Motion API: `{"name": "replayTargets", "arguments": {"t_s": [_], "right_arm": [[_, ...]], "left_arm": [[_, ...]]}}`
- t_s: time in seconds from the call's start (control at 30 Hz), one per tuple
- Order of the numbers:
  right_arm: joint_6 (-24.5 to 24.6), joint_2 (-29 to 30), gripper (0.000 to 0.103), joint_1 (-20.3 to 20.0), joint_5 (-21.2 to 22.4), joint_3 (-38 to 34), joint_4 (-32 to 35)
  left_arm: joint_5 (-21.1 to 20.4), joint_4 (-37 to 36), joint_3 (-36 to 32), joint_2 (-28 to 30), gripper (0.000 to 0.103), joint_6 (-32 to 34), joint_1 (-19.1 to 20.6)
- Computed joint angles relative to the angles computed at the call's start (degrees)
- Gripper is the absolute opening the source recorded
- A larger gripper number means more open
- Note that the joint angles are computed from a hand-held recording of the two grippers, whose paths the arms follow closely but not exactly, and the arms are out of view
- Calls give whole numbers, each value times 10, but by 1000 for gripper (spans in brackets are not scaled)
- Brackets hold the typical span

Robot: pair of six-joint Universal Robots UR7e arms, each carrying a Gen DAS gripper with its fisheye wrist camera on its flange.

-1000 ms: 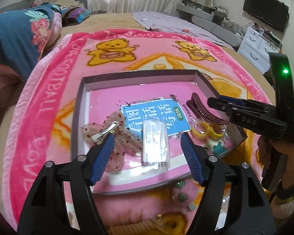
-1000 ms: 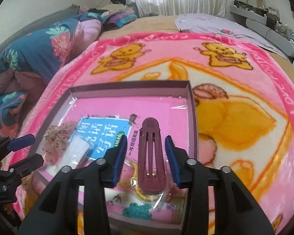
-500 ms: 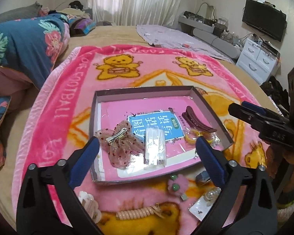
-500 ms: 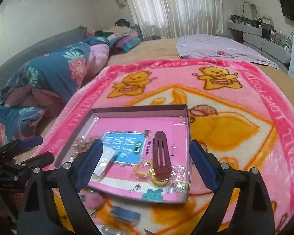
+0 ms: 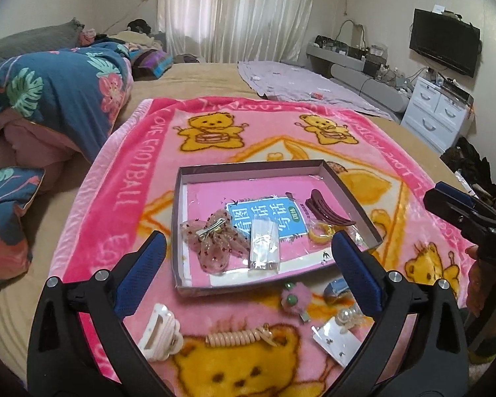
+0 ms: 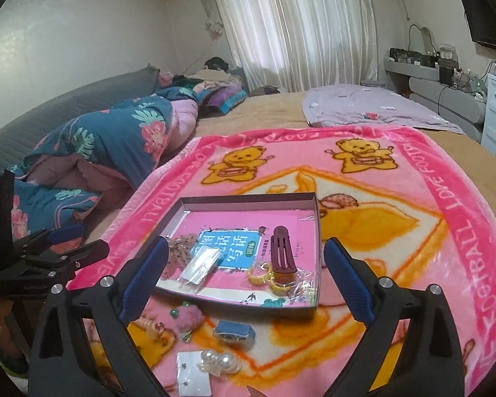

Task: Organize jewelry
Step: 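Release the packet and maroon clip in the box and withdraw both tools, then move both tools toward the remaining accessories beside the box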

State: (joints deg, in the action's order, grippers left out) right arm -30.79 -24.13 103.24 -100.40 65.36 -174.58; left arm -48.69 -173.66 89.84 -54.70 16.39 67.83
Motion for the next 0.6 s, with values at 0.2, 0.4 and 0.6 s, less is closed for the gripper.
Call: {"name": "replayTargets", "arguments": {"t_s": [0.2, 0.4, 0.6], "right_arm": [[13, -25, 95, -1, 14, 41, -9], [5, -41, 95, 2, 10, 77, -25], [-3, -53, 95, 4, 4, 107, -32]], "left_arm": [[4, -23, 30, -21, 93, -4, -7], [14, -41, 57, -41, 93, -8, -10], [29, -44, 89, -62, 93, -20, -10]]}}
